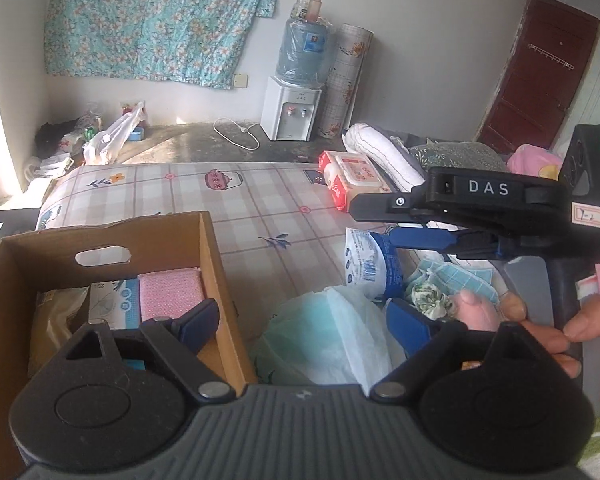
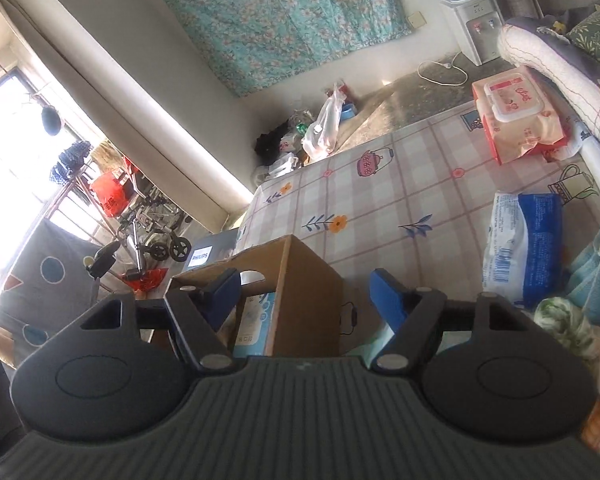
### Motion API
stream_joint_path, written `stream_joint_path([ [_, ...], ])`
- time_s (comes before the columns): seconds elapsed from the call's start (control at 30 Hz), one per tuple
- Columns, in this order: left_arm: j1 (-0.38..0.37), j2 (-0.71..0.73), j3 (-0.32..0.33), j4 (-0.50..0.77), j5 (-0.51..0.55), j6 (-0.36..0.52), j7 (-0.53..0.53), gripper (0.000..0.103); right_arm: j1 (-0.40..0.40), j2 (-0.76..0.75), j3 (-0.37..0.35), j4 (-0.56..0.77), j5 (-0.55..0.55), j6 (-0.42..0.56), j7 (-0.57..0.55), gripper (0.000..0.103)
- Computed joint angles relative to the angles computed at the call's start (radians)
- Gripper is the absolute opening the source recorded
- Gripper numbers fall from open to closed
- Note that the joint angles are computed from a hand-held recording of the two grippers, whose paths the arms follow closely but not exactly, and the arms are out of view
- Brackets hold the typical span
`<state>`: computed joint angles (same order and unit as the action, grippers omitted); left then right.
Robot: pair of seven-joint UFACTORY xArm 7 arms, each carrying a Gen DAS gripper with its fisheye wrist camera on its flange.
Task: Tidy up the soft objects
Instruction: 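Reach the left tool to the blue-and-white pad pack and grasp it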
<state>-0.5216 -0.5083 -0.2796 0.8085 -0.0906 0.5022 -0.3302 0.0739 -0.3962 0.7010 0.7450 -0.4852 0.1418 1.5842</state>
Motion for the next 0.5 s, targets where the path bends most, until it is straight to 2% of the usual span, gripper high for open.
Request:
stream_joint_path([
  [0.1, -0.019, 0.173, -0.015, 0.123, 0.014, -0.012, 0.053, 0.092, 0.141, -0.044, -0.170, -0.070, 0.077, 0.106, -0.141, 0.073],
  [0.2, -0.031, 0.345, -0.022, 0.260, 0.025, 0.005, 0.097, 0.093, 0.214, -0.055, -0.299, -0.119, 0.152, 0.166, -0.272, 0.075],
  [0.33, -0.056, 0.567, -0.026, 0.448, 0.027, 0.057, 0.155, 0.092, 0.259, -0.011, -0.443, -0.157, 0.282, 0.192, -0.434, 0.075],
  [0.5, -0.096, 0.791, -0.013, 0.661, 0.056, 0.148, 0.203, 0.091, 0.272, 0.120, -0.539, -0.144, 0.442, 0.128, -0.596, 0.075],
])
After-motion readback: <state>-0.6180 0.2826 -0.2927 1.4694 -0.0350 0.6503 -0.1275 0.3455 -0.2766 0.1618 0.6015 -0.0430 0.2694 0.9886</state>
